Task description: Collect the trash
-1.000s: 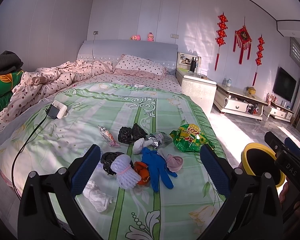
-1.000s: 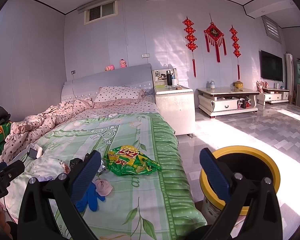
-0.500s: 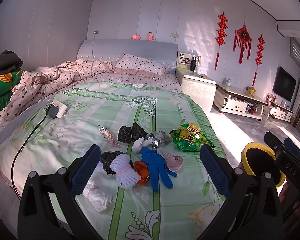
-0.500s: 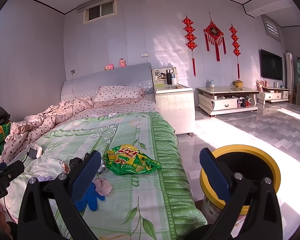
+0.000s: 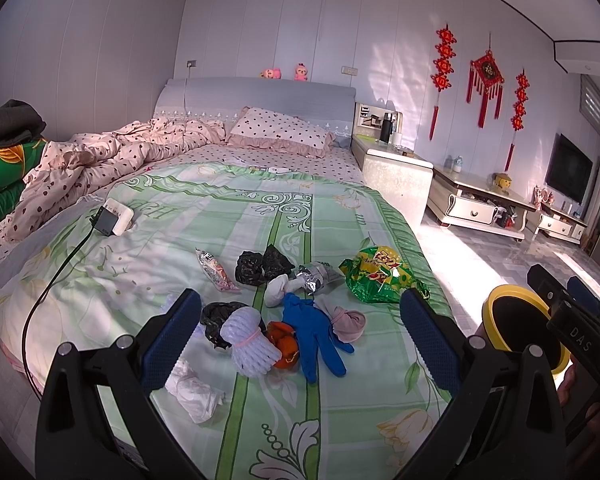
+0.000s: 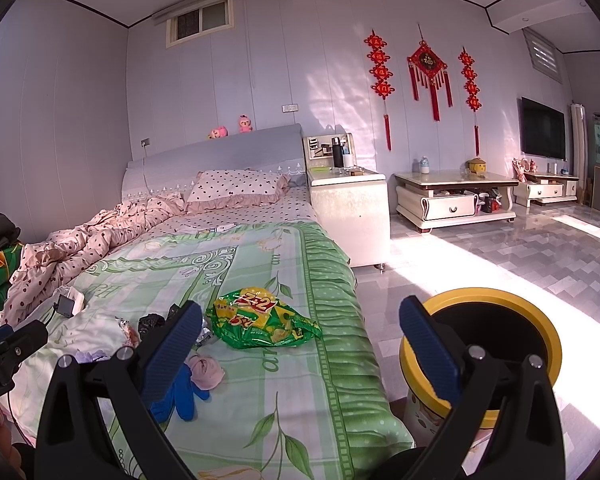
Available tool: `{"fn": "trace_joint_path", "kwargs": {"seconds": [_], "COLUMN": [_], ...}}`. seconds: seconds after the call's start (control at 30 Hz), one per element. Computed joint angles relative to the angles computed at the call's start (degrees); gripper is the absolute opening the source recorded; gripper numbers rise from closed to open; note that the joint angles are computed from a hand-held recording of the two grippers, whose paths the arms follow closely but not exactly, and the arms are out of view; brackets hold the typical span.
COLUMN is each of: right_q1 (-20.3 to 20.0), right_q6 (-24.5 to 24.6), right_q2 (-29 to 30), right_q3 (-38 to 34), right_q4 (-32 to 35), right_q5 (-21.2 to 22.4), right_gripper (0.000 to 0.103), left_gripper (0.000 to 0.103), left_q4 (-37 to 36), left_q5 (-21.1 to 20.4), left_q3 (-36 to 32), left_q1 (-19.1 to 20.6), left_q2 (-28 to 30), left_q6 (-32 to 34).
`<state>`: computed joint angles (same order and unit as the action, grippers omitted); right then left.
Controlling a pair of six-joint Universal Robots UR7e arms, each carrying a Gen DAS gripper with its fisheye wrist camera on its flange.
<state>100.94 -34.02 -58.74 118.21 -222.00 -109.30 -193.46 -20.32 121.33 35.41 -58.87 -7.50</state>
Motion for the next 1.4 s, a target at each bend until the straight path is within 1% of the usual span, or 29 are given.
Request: {"fn": "trace_joint_path", "kwargs": {"seconds": [0.33, 0.37, 0.43, 0.6, 0.7, 0.73, 0.8, 0.93, 1.03, 1.1, 1.2, 1.27, 1.4], "right_q1": [0.2, -0.5, -0.7, -0.8, -1.1, -2.2, -2.2, -2.1, -2.0, -1.8, -1.8, -2.1, -2.2], "right_q6": [0.3, 0.0, -0.1, 0.0, 0.1, -0.2, 0.2, 0.4, 0.4, 0.1, -0.6, 0.1, -0.5], "right_q2": [0.1, 0.1, 0.3, 0.6, 0.7, 0.7, 0.6, 0.4, 0.5, 0.8, 1.4, 1.7, 3.3], "right_q3": [-0.4, 0.3, 0.5, 0.1, -0.1, 0.7, 0.5, -0.4, -1.8, -2.6, -5.5, -7.5, -10.6], "right_q4": [0.5, -0.2, -0.6, -0.3, 0.3, -0.4, 0.5, 3.1, 6.1, 7.4, 12.3, 16.0, 19.3], "right_q5": [-0.3, 0.4, 0.5, 0.4, 0.6, 1.6, 1.5, 1.1, 0.7, 0.2, -0.8, -0.6, -0.9], "right_gripper": [0.095, 0.095, 0.095, 0.095, 0.095, 0.095, 0.095, 0.095, 0.095, 0.095, 0.095, 0.095, 0.095], "left_gripper": [0.096, 0.096, 0.096, 0.096, 0.096, 0.096, 0.096, 0.096, 0.096, 0.096, 0.096, 0.096, 0.096], "left_q4": [0.1, 0.1, -0.2, 0.3, -1.5, -1.2, -1.1, -1.8, -0.7, 0.5, 3.9, 5.9, 8.4], "left_q5": [-0.1, -0.1, -0.1, -0.1, -0.2, -0.1, -0.1, 0.1, -0.1, -1.4, -2.6, -3.3, -5.6], "left_q3": [0.0, 0.0, -0.1, -0.1, 0.1, 0.1, 0.2, 0.3, -0.2, -0.2, -0.6, -0.6, 0.5], "left_q1": [0.1, 0.0, 0.1, 0.2, 0.6, 0.5, 0.7, 1.4, 2.2, 3.0, 4.5, 5.6, 7.9], "left_q2": [0.0, -0.1, 0.1, -0.1, 1.0, 1.0, 1.1, 1.1, 0.4, -0.6, -2.2, -3.3, -6.1], "left_q6": [-0.1, -0.1, 0.3, -0.1, 0.5, 0.2, -0.2, -0.2, -0.1, -0.6, -2.2, -2.4, -3.1]}}
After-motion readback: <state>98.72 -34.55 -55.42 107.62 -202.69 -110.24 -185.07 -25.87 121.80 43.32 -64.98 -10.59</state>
